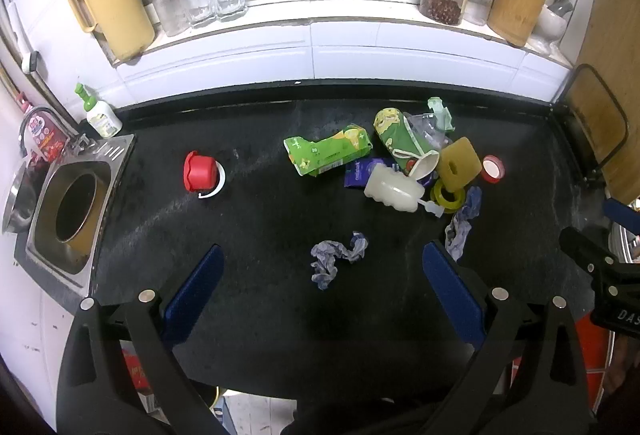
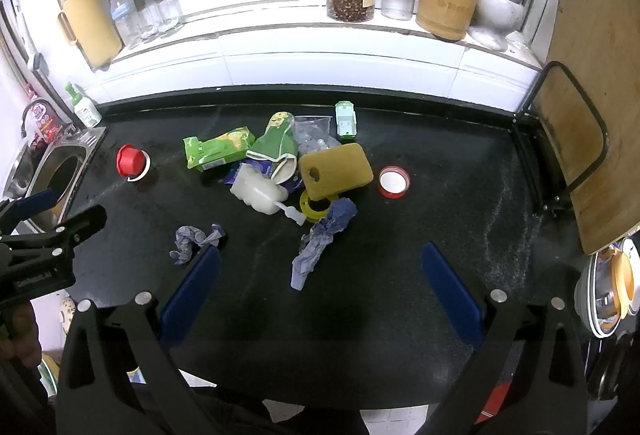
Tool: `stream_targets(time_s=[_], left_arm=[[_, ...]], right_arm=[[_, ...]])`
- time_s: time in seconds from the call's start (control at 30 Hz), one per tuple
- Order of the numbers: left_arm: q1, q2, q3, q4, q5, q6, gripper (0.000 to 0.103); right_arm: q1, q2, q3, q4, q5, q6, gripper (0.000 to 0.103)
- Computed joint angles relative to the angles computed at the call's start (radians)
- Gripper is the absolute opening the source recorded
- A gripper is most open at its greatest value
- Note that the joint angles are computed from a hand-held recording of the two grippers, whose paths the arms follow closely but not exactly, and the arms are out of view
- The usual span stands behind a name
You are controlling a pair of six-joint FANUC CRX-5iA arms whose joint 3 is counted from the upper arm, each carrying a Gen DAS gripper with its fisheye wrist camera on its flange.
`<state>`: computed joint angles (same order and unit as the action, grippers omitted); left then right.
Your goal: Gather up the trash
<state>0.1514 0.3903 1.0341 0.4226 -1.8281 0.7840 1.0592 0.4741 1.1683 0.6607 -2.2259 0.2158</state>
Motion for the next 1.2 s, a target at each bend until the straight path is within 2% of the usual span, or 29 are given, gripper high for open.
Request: stream_targets(time_s=[0.17,0.23,0.9,0.93,1.13,1.2], left_arm=[[0.003,-0.013,-0.021,-0.006,0.001,-0.005,0.097],[0.005,0.015,0.028,-0.005,-0.021,0.0,0.097],[0.001,0.015,0.025,-0.016,-0.027,-0.005,0.097],[-0.005,0.033,0.056,-0.018,-0.039,0.002,0.097],[-0.008,0.034,0.054,-0.023,-0.04,-0.001,0.097],[-0.016,0.059,0.099,-0.026,-0.058,0.011,0.097]], right_arm=[[0.001,0.004,0.005,0.001,-0.001,0.0,0.097],[0.002,0.005,0.006,0.003,-0.002,0.002,0.097],[0.0,0.012,0.02,0.003,-0.006,0.004,0.097],[0.0,0.012,0.02,0.003,-0.006,0.004,0.097],[-0.001,0.006,0.01,0.002,-0.002,0.003,0.097],[-0.001,0.005,0.007,0.001,-0.001,0.001,0.097]])
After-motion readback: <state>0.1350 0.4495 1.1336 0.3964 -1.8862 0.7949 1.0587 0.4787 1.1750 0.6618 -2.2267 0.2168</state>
